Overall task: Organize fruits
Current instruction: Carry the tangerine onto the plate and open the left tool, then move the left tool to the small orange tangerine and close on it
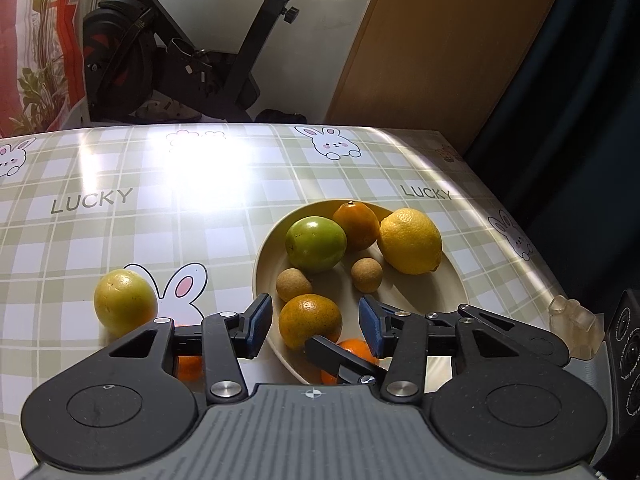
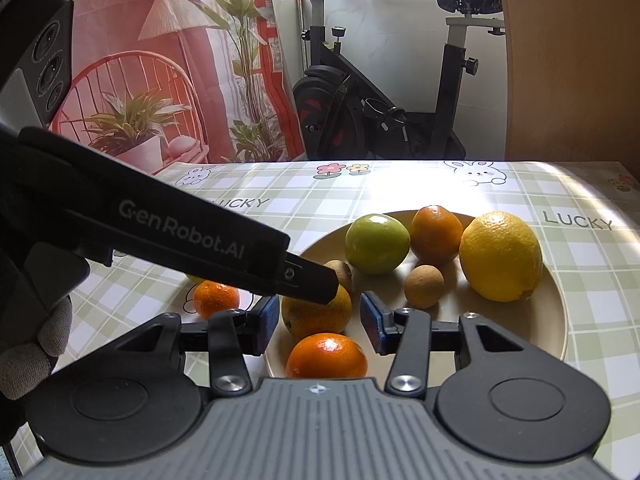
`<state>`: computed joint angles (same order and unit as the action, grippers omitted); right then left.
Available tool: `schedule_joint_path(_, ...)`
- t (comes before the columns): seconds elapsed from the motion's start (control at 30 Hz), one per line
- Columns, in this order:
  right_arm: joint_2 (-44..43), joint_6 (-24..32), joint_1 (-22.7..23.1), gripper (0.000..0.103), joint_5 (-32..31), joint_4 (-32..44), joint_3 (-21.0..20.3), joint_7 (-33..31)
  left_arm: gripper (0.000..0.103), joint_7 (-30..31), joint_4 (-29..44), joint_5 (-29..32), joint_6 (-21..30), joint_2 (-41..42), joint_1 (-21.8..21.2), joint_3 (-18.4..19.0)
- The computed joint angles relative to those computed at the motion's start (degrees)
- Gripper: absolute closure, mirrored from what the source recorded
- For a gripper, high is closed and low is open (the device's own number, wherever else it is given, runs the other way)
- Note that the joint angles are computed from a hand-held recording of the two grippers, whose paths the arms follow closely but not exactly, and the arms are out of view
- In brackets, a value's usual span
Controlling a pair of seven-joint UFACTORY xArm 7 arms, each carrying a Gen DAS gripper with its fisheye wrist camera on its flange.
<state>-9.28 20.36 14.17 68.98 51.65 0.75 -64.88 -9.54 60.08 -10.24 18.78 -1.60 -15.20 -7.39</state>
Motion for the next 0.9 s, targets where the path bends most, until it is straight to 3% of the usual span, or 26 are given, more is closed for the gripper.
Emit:
schedule_joint_path(0.2, -1.75, -0.21, 0.38, 0.055, 2.30, -1.26, -0.40, -1.74, 0.053, -2.15, -7.38, -1.05, -6.49, -5.98, 0.31, 0.78)
schedule_joint_path(0.47, -3.06, 1.27, 1.02, 0.055, 4.28, -1.78, -0.83, -4.23, 0.053, -13.93, -16.68, 10.15, -7.91, -14.37, 6.85, -1.14)
schedule_joint_path(0.7, -3.37, 2.31, 1.56, 0.055, 4.11, -2.06, -0.42, -4.66, 0.053, -13.84, -20.53, 6.90, -8.06, -16.76, 5.02, 2.50)
schedule_joint_path(0.9, -2.90, 3.30, 2.18, 0.055, 3.58, -1.14, 0.03, -7.03, 0.053, -9.84, -20.20, 1.83, -9.06, -15.42, 2.04, 5.57)
